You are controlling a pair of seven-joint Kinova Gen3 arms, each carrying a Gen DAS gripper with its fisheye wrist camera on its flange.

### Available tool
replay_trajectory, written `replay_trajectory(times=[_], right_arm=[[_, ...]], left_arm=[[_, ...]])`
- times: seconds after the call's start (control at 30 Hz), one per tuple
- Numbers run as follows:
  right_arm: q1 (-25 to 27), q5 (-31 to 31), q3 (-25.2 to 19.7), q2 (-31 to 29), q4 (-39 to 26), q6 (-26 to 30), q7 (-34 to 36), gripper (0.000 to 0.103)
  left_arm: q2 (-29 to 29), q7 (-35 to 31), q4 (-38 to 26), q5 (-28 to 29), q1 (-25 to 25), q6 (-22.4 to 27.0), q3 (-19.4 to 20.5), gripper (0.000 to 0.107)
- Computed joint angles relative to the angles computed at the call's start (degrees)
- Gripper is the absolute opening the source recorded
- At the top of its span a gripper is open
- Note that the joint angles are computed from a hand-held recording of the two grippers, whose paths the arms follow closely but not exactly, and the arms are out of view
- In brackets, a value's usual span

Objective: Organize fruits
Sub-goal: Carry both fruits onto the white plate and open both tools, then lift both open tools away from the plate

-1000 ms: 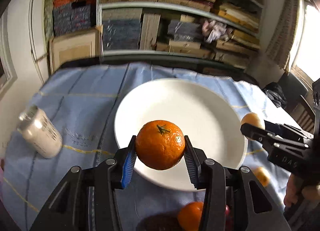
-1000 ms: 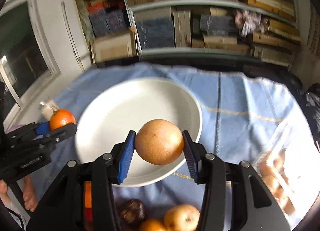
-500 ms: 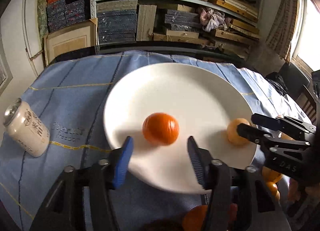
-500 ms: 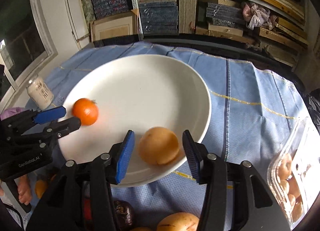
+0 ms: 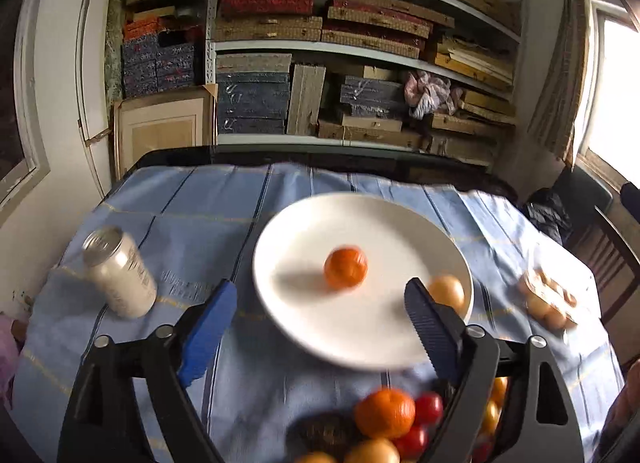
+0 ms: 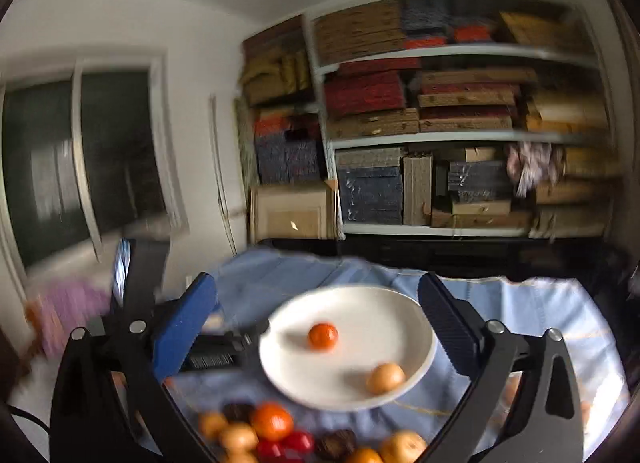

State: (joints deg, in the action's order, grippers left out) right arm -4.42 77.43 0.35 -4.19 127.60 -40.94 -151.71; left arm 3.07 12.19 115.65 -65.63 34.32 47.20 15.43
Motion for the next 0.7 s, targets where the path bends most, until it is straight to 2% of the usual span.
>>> replay_trajectory(times=[0.07, 0.13, 0.23, 0.37, 0.43, 0.5, 0.6, 0.7], right_arm=[[2.08, 2.66, -2.89, -1.11, 1.46, 4.53, -0.71, 0.099], [3.22, 1.59, -3.01, -0.44, 3.76, 6.13, 2.30, 0.099], [2.47, 0.32, 2.49, 4.21, 6.18, 2.07, 3.58, 0.099], [6.27, 7.14, 2.83, 8.97, 3.43, 0.41, -4.09, 0.099], [8.02, 7.35, 3.03, 9.38, 3.34, -1.50, -4.92, 0.099], [8.90, 7.71, 2.87, 9.28, 3.17, -2.27, -5.55, 0.099], [8.73, 6.26, 2.15, 8.49, 3.95, -0.20, -4.95, 0.099], [8.35, 7.70, 1.78, 8.37, 3.55, 1.49, -7.09, 0.099]], left_arm=[[-0.21, -0.36, 0.80, 1.64, 1.73, 3.71, 1.51, 0.087], [-0.34, 2.99, 2.87, 1.21, 3.56, 7.43, 3.51, 0.087], [-1.64, 9.98, 7.47, 0.01, 6.60, 9.02, 4.75, 0.092], [-1.61, 17.97, 11.82, -0.36, 8.23, 8.31, 5.55, 0.094], [-0.60, 17.58, 12.15, 0.41, 7.47, 7.42, 6.03, 0.094], [0.18, 15.40, 11.34, 1.48, 7.91, 8.65, 5.85, 0.094], [0.10, 13.47, 11.41, 1.86, 9.18, 9.16, 4.96, 0.094], [-0.86, 10.25, 11.83, 2.94, 8.72, 7.67, 4.56, 0.094]])
